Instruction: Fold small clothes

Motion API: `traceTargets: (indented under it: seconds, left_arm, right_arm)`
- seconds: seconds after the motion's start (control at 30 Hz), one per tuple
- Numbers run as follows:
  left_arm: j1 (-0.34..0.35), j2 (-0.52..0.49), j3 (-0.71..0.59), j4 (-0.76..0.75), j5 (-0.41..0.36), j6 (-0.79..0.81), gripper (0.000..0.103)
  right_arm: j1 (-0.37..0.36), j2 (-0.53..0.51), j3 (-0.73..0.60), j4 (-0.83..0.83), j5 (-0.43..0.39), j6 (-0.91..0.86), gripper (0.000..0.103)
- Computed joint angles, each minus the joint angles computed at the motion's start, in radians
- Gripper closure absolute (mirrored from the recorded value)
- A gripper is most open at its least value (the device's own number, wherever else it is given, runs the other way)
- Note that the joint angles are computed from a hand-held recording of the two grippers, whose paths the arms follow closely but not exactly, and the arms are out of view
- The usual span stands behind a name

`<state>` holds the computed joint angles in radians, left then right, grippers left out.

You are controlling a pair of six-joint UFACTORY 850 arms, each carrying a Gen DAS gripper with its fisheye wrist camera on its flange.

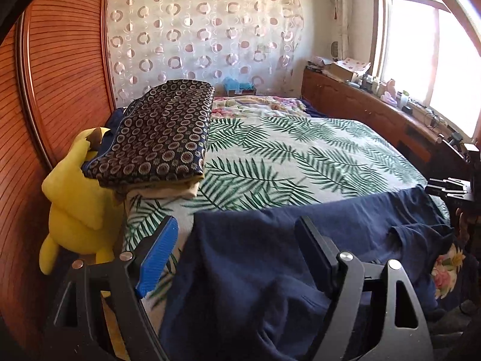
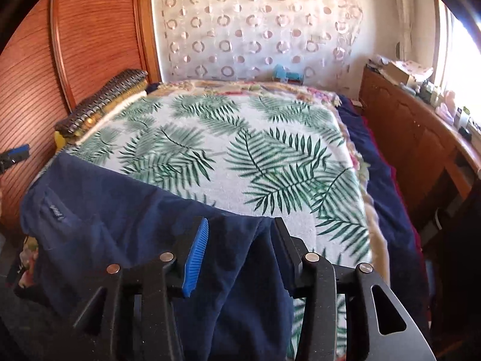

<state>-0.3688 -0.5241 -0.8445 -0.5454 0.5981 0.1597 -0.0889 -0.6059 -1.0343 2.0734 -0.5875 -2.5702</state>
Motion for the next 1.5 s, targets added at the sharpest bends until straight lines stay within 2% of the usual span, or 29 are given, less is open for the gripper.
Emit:
traceTargets:
  seconds: [0.1, 0.23, 0.33, 0.47, 0.6, 0.67, 0.73, 0.8, 0.83, 0.87, 0.9, 0.97, 1.0, 1.13, 1.27, 1.37, 1.5]
  left_arm:
    - [0.026, -0.038, -0.039, 0.035, -0.036, -0.014, 0.022]
    - [0.063, -0.091, -0.090, 0.071, -0.101, -0.025, 0.023]
    - [0.083, -0.124, -0.126, 0.074, -0.157, -0.011, 0.031]
    - [0.106, -0.146, -0.143, 0.154, -0.191, -0.086, 0.038]
    - [0.122, -0.165, -0.160, 0.239, -0.227, -0.168, 0.038]
    - [0.130, -0.172, -0.165, 0.276, -0.240, -0.209, 0.038]
    - [0.129, -0.171, -0.164, 0.280, -0.236, -0.214, 0.038]
    - [0.128, -0.171, -0.165, 0.274, -0.237, -0.213, 0.038]
    - [0.125, -0.171, -0.164, 0.268, -0.231, -0.208, 0.040]
    - [0.122, -0.171, -0.159, 0.278, -0.218, -0.214, 0.049]
    - [0.121, -0.170, -0.152, 0.325, -0.202, -0.247, 0.063]
    - [0.110, -0.170, -0.146, 0.293, -0.188, -0.200, 0.076]
    - [0.107, -0.167, -0.140, 0.290, -0.182, -0.202, 0.088]
    - [0.103, -0.125, -0.075, 0.390, -0.111, -0.351, 0.092]
    - [0.097, -0.033, 0.050, 0.505, 0.064, -0.503, 0.093]
    - [0.062, 0.055, 0.141, 0.432, 0.163, -0.473, 0.093]
    - [0.001, 0.167, 0.220, 0.316, 0.228, -0.368, 0.093]
  right_arm:
    - [0.017, -0.046, -0.043, 0.019, 0.045, 0.005, 0.057]
    - [0.015, -0.085, -0.101, -0.058, 0.048, 0.122, 0.047]
    - [0.009, -0.092, -0.114, -0.097, 0.041, 0.169, 0.040]
    - [0.021, -0.090, -0.105, -0.054, 0.056, 0.104, 0.036]
    - [0.030, -0.096, -0.106, -0.039, 0.056, 0.082, 0.036]
    - [0.030, -0.094, -0.102, -0.040, 0.052, 0.075, 0.042]
    - [0.026, -0.096, -0.099, -0.092, 0.014, 0.083, 0.067]
    - [0.025, -0.092, -0.088, -0.102, -0.002, 0.074, 0.078]
    - [0.024, -0.092, -0.088, -0.120, -0.009, 0.087, 0.085]
    - [0.023, -0.093, -0.089, -0.142, -0.014, 0.106, 0.087]
    - [0.023, -0.092, -0.088, -0.143, -0.015, 0.109, 0.089]
    - [0.015, -0.096, -0.089, -0.163, -0.032, 0.129, 0.091]
    - [0.010, -0.098, -0.088, -0.165, -0.044, 0.133, 0.091]
    - [-0.012, -0.095, -0.070, -0.164, -0.099, 0.161, 0.093]
    - [-0.066, -0.056, -0.023, -0.198, -0.232, 0.207, 0.093]
    - [-0.108, 0.002, 0.025, -0.211, -0.306, 0.205, 0.093]
    - [-0.144, 0.107, 0.123, -0.188, -0.351, 0.105, 0.093]
